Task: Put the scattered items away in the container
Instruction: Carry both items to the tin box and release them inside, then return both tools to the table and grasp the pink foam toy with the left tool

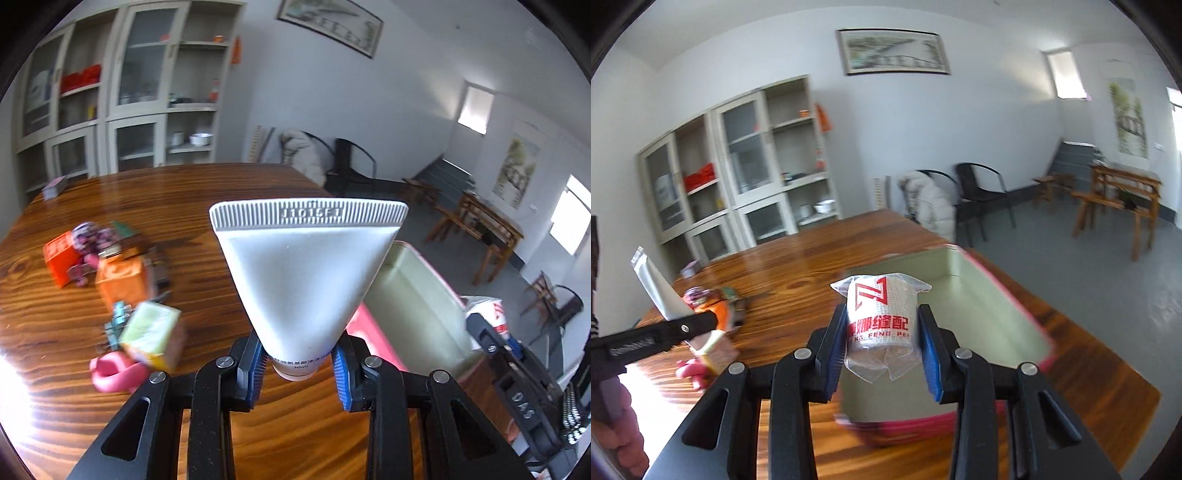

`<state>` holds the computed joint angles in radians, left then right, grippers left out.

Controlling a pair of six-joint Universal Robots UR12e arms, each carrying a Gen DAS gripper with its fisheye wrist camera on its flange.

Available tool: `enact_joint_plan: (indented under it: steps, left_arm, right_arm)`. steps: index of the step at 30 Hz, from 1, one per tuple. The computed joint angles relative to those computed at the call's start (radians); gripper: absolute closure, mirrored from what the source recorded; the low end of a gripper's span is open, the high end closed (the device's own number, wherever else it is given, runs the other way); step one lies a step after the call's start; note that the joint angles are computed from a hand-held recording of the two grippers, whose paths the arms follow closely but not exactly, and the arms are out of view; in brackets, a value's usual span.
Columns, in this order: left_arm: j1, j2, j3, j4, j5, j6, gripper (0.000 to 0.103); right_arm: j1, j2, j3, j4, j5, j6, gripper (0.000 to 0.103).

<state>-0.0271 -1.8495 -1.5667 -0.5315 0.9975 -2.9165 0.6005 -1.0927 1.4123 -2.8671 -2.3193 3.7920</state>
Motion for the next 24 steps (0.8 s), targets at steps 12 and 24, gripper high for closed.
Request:
enact_joint_plan:
  steps: [12, 24]
  left_arm:
    - [-0.088, -0.054, 0.098, -0.111, -0.067, 0.101, 0.056]
    - [-0.078, -0.039, 0.039, 0.13, 0.061, 0.025, 0.001]
  right_arm:
    - [-0.032, -0.05, 0.074, 0.071, 0.002, 0.095, 0.055]
    - [-0.029, -0.042, 0.076, 0.063, -0.007, 0.163, 0.037]
